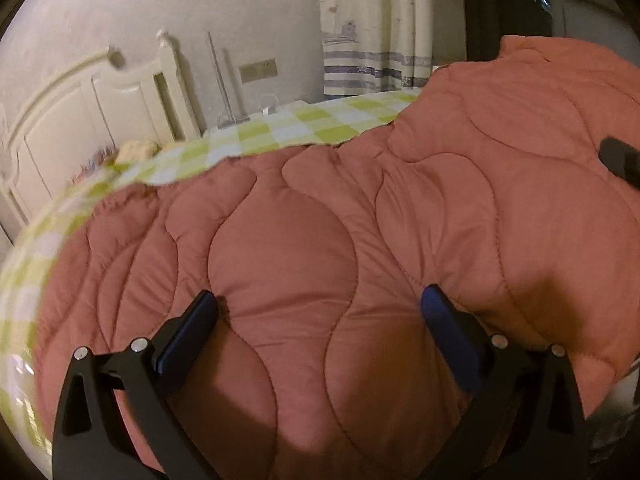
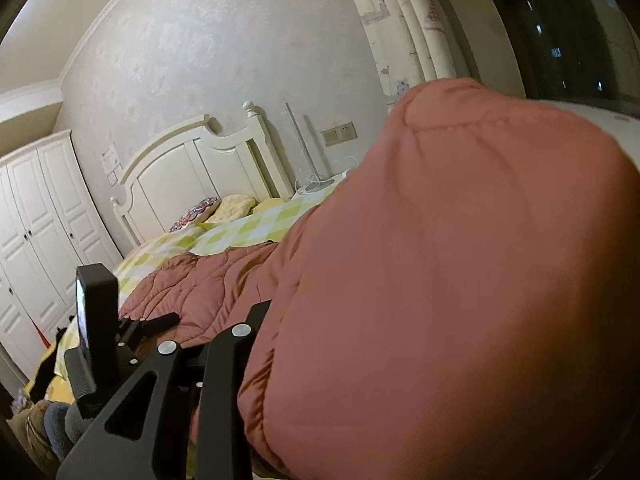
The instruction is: Fold large clothes
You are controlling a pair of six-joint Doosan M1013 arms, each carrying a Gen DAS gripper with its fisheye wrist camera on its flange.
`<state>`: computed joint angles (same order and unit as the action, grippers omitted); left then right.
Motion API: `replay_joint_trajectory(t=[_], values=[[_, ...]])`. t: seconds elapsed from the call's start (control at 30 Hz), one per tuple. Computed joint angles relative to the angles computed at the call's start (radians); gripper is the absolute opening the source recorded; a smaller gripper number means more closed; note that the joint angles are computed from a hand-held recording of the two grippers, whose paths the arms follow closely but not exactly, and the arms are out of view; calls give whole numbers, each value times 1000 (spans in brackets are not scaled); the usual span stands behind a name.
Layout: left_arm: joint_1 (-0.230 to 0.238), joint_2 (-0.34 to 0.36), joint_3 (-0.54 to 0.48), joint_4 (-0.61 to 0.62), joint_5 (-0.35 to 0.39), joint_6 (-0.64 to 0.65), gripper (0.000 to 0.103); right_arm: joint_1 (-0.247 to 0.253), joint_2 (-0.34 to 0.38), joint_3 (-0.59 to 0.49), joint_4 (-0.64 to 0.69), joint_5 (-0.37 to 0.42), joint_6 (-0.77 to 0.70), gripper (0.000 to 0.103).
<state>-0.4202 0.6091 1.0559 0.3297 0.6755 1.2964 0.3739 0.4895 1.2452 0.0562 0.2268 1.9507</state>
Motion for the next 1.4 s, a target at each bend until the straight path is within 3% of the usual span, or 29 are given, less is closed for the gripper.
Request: replay_joint_trajectory(t=[0.1,0.53,0.6,0.67,0.73,0.8,0.87,0.93,1.0,1.13,1.23,1.4], values=[[13,-5,4,-73,-5,48,101,8,0,-20,-77,33,53,37],[30,-20,32,-167,-48,97,101,63,37,-124,-521,182,401,37],[45,-42,48,-260,-53,164,98,70,40,-132,-572,206,435,37],[71,-89,99,-389,-128,243,98,75,45,-143,-609,233,448,37],[91,-135,151,-360,-227,192,99,78,49,-149,-637,253,455,37],[123,-158,168,-205,-263,-16,100,81,51,-149,-670,266,469,37],[163,-140,130,-100,-176,-194,100,89,59,-163,-715,291,479,37],[199,-100,77,-159,-69,-195,98,106,64,-175,-785,329,501,37],[215,-72,56,-170,-18,-202,96,126,70,-185,-857,369,514,37],[256,-51,81,-492,-48,-22,94,183,116,-268,-1016,485,429,37],[255,-52,85,-538,-70,25,93,233,183,-378,-1102,550,243,37],[257,-81,128,-565,-84,34,93,306,324,-558,-1150,548,-88,38]])
